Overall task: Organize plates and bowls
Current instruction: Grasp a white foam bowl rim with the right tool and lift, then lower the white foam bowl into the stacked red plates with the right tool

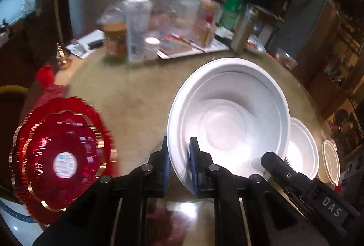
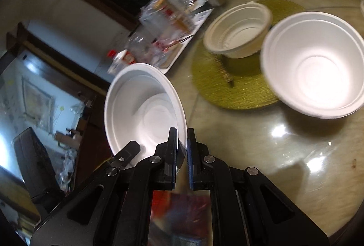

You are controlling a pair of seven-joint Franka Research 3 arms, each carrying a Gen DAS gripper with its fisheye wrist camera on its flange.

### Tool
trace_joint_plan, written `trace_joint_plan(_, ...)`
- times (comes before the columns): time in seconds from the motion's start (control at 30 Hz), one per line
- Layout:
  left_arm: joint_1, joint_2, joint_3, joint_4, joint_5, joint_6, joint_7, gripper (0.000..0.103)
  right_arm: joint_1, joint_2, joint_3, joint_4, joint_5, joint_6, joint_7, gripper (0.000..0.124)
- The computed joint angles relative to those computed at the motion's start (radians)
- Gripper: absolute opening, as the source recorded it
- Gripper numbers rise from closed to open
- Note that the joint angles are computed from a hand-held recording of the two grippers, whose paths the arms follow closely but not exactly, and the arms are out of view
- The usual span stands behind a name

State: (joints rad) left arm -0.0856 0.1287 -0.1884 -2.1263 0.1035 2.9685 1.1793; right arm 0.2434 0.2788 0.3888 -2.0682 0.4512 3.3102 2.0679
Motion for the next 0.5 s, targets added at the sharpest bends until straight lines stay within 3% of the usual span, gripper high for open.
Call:
trace_joint_plan(0.1,0.01,-0.06,0.025,-0.074,0.021,0.054,-0.038,0.014,-0.016,0.03,0.044,0.045,-0.025,-0.014,-0.024,0.007)
trace_joint_plan(0.27,0.037,-0.124,0.074,-0.161,0.148,0.093,-0.185,0.014,0.122,0.086,-0.052,0.158,-0.041,-0.085,-0.064,0.008)
trace_joint_plan(0.5,0.101,-0.162,0.102,-0.229,0.166,0.1,-0.231,0.014,0.219,0.194,-0.095,0.333,-0.03,-0.209,-0.144,0.008)
